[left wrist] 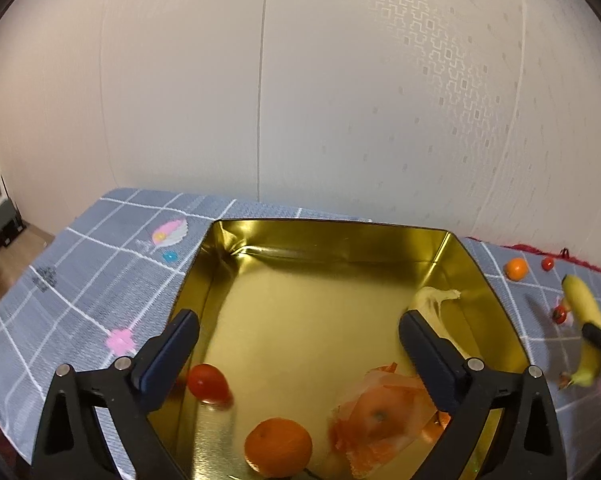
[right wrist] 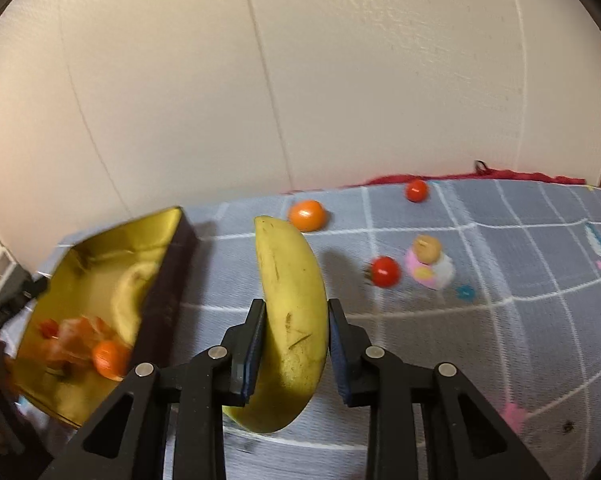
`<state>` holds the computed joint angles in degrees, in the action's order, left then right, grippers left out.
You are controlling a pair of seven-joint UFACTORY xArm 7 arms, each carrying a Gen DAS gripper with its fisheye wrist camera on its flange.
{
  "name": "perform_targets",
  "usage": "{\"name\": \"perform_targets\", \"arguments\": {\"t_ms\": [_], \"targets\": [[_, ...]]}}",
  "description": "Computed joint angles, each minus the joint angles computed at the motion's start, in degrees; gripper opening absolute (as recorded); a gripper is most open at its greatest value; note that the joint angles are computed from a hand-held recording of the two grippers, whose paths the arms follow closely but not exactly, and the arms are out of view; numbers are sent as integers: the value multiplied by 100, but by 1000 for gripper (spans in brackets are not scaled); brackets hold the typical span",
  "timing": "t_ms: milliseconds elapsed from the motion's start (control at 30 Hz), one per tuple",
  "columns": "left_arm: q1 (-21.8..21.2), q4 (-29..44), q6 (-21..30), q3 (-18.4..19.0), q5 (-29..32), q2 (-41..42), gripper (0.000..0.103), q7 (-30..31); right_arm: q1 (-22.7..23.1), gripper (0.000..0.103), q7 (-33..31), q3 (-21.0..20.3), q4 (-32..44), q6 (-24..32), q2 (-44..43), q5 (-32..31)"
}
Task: Organize fruits
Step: 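Carry the banana over the gold tray and open the right gripper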
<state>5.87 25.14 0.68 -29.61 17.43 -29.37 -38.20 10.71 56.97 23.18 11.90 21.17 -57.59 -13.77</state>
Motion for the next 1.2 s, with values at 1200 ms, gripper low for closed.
{"name": "perform_targets", "arguments": {"t_ms": [1200], "targets": [[-226,-534,180,1292,-624,-526,103,495,245,31,-1662,274,4712,129,5824,-818]]}}
